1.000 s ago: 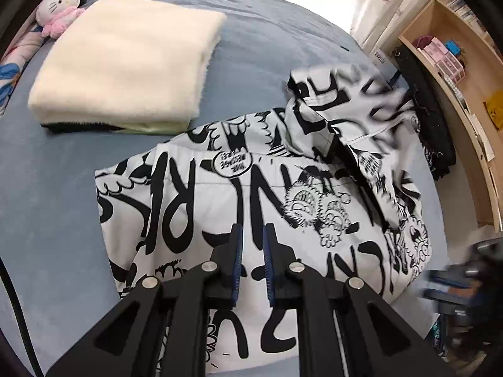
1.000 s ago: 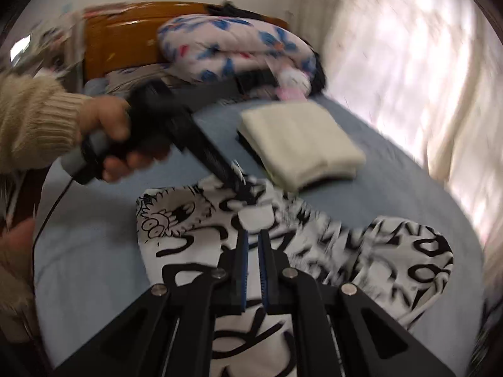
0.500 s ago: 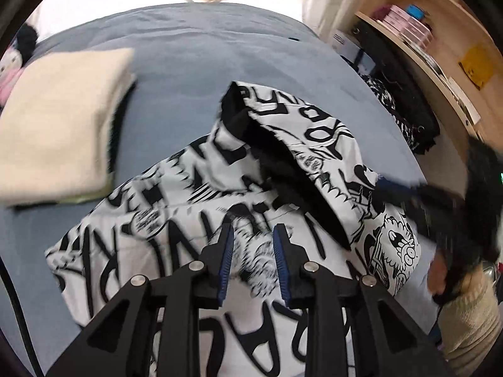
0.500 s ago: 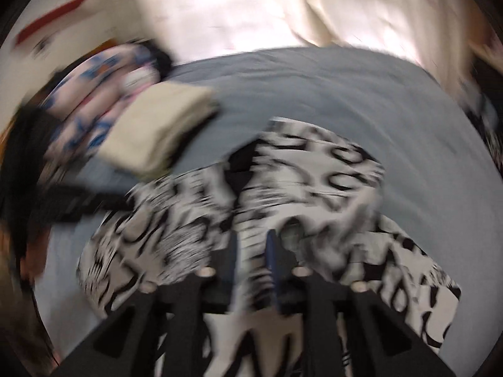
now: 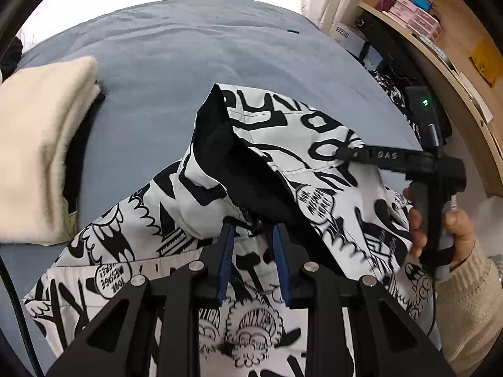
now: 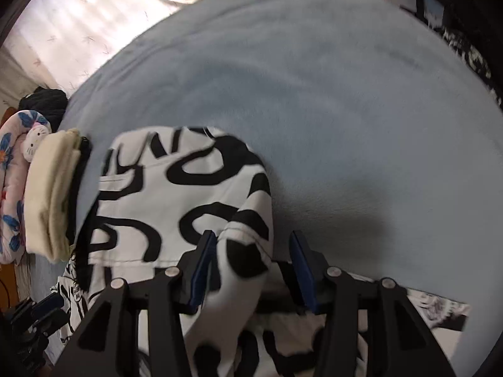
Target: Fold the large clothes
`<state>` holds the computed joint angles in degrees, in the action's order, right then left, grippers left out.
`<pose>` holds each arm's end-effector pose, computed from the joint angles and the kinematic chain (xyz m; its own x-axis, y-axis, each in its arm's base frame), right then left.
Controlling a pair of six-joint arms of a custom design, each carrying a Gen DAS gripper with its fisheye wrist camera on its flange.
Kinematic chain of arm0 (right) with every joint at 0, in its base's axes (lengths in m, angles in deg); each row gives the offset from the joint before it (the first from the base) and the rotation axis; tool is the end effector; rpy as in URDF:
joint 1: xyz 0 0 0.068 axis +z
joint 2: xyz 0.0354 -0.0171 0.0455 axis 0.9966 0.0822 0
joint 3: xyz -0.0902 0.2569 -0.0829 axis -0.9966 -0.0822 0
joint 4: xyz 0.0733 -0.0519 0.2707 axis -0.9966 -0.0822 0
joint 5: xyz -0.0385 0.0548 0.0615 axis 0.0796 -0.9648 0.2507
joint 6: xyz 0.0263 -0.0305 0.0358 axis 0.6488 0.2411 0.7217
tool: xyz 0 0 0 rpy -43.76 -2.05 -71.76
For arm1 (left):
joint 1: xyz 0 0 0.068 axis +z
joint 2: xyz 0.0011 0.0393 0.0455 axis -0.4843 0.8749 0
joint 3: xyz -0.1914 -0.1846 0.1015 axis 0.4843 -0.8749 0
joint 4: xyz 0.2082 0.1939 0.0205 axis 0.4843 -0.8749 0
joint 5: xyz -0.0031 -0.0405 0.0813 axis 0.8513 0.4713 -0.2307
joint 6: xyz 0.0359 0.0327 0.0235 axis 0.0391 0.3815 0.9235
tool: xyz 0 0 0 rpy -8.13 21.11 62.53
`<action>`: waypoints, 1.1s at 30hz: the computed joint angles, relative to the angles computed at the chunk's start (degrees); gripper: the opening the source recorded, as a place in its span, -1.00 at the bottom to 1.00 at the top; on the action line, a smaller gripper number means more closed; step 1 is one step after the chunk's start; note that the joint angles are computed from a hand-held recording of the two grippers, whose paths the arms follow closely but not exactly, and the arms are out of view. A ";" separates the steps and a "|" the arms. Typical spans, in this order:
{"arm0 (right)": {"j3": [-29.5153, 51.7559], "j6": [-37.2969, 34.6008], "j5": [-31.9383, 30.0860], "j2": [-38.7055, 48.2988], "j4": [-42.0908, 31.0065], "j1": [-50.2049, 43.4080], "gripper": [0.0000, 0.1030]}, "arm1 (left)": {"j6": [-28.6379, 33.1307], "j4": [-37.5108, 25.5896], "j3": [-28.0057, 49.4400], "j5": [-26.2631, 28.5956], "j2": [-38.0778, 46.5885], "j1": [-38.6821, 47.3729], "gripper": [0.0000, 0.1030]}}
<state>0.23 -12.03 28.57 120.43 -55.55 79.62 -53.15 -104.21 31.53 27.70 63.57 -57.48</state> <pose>0.3210 -0.0236 0.0937 -0.9341 0.1990 -0.2963 0.1252 0.9601 0.2502 0.2578 -0.1467 0.1655 -0.8990 0.1000 -0.4265 0.2476 0.9191 -0.3064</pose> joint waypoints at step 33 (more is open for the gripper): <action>-26.47 -8.07 54.25 -40.08 -0.66 88.07 -0.91 | 27.60 -38.49 -15.03 17.78 -46.28 29.98 -0.53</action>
<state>-26.24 -20.10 82.82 80.36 -56.21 167.69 -25.55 -142.70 16.50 45.48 17.29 -27.50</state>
